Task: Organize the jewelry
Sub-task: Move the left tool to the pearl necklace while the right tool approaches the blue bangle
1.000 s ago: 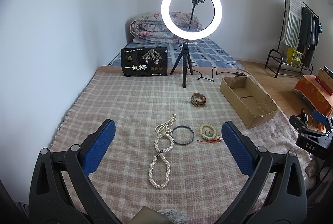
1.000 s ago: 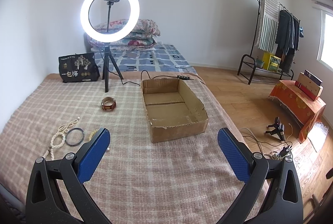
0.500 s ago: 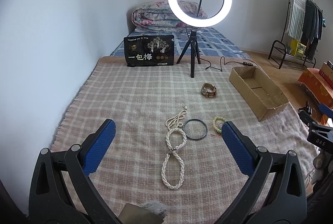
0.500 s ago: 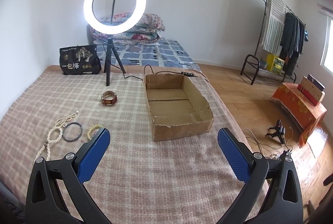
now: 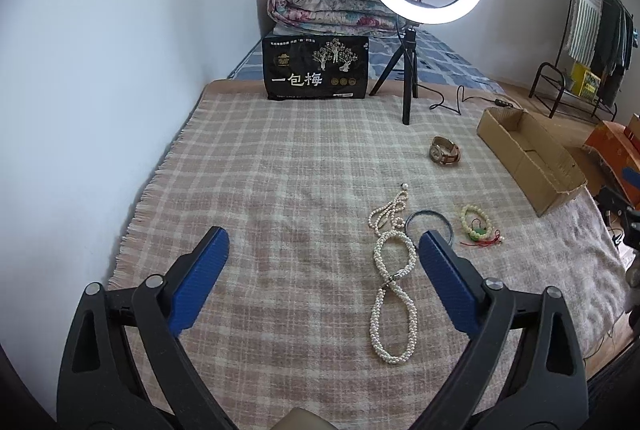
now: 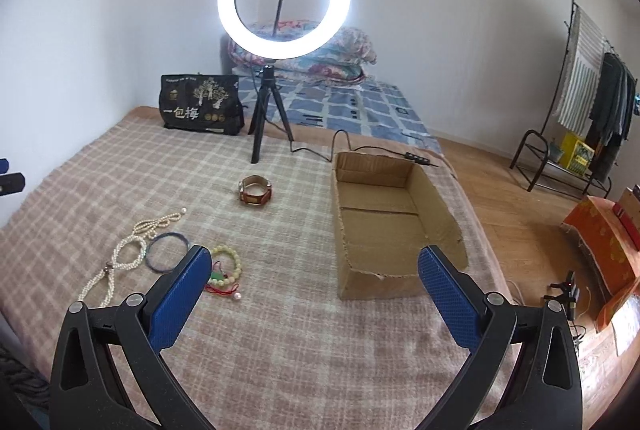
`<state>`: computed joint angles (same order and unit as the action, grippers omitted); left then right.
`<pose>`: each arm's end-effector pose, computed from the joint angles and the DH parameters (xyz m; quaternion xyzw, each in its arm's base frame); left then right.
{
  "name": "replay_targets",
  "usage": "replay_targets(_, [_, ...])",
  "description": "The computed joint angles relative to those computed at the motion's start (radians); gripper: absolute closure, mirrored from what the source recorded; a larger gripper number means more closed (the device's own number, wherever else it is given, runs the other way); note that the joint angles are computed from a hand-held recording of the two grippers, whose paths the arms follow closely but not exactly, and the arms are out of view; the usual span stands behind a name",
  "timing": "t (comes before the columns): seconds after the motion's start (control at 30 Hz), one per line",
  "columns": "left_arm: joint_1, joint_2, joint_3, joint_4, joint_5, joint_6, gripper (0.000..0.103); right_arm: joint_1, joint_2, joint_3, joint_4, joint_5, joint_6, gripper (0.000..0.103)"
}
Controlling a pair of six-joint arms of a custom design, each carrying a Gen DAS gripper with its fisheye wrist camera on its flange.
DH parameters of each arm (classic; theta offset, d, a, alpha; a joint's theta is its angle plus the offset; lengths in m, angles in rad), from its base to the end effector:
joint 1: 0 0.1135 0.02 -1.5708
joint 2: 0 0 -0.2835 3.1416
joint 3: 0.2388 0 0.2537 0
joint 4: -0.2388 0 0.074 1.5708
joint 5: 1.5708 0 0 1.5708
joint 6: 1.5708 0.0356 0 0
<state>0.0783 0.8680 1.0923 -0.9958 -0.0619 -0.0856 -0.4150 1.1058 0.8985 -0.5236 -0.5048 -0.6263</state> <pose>0.1416 0.0133 0.3668 -0.0874 0.9167 0.0271 0.3890 0.2126 -0.0749 0.3047 -0.1945 0.8685 0.0014 0.4559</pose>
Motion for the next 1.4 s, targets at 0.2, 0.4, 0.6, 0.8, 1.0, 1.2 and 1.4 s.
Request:
replay_targets(0.2, [0.034,0.048,-0.043,-0.036,0.139,0.015,0.032,0.106,0.077,0.029,-0.044,0.034,-0.035,0.009])
replay_targets(0.4, [0.015,0.079,-0.103,-0.053,0.222,0.005,0.038,0.201,0.189,0.08,-0.081,0.074,-0.03,0.021])
replay_targets(0.6, [0.029,0.146,-0.128,-0.053,0.334,-0.029,0.038,0.276,0.297,0.14,-0.15,0.064,-0.019,0.028])
replay_targets(0.8, [-0.049,0.178,-0.143,-0.022,0.294,-0.071,0.038,0.387,0.41,0.187,-0.147,0.113,0.013,0.039])
replay_targets(1.0, [-0.102,0.229,-0.178,0.028,0.244,-0.099,0.038,0.425,0.483,0.218,-0.143,0.157,0.031,0.041])
replay_targets(1.2, [-0.106,0.308,-0.188,0.066,0.239,-0.152,0.038,0.381,0.587,0.309,-0.203,0.164,0.086,0.041])
replay_targets(1.4, [-0.124,0.354,-0.191,0.093,0.229,-0.18,0.038,0.382,0.644,0.355,-0.238,0.133,0.112,0.045])
